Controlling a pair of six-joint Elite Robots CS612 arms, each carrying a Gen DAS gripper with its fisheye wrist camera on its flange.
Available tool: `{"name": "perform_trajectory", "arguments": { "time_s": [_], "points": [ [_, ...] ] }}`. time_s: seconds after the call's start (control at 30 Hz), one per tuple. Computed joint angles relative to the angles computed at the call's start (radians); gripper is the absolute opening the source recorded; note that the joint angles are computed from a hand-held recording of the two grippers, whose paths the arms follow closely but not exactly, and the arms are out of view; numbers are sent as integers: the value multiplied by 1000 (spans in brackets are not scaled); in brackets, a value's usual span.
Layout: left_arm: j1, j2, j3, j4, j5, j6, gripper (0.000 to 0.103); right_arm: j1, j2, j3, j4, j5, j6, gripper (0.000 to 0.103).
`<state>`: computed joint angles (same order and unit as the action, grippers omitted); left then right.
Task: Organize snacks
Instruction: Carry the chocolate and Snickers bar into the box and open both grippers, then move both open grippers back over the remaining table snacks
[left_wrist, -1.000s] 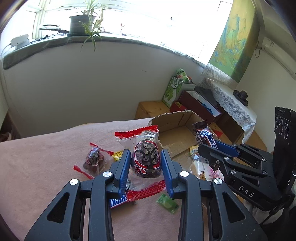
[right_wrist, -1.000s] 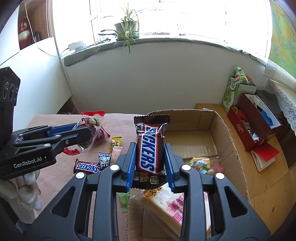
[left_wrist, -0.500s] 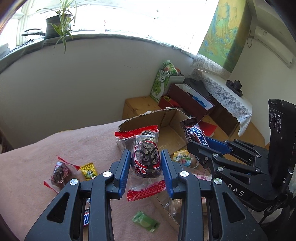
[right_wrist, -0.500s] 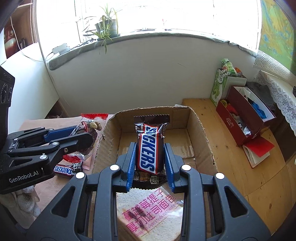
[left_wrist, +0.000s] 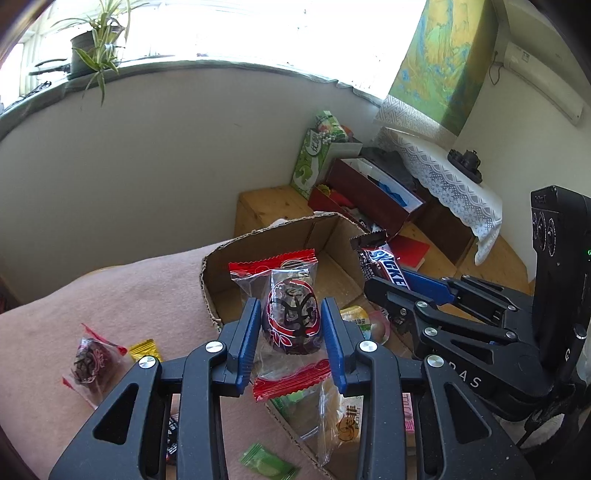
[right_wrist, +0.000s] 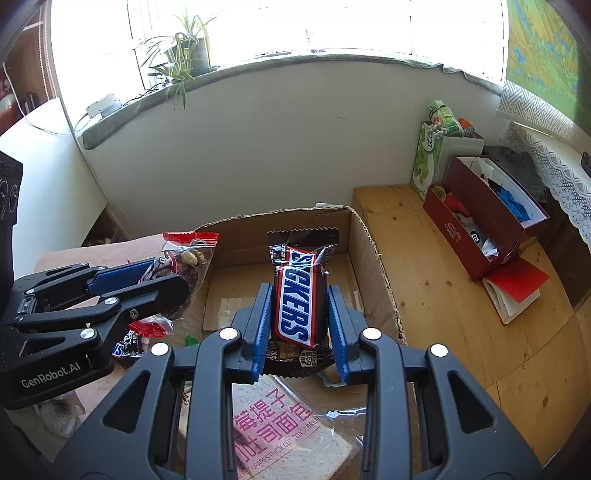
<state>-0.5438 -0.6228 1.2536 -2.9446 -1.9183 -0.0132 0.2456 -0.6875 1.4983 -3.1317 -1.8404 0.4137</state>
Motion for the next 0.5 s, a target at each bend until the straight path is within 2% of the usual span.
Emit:
{"name": "perform_trajectory", "arguments": {
  "time_s": [0.3, 0.4, 0.5],
  "points": [
    [-6, -4, 3, -3, 7, 14, 33, 1, -4, 6, -8, -16, 0, 30],
    [-8, -5, 4, -7, 14, 9, 41, 2, -6, 9, -6, -31, 1, 32],
    [-7, -6, 6, -9, 14, 9, 41, 5, -8, 12, -11, -50, 4, 53]
  ]
}}
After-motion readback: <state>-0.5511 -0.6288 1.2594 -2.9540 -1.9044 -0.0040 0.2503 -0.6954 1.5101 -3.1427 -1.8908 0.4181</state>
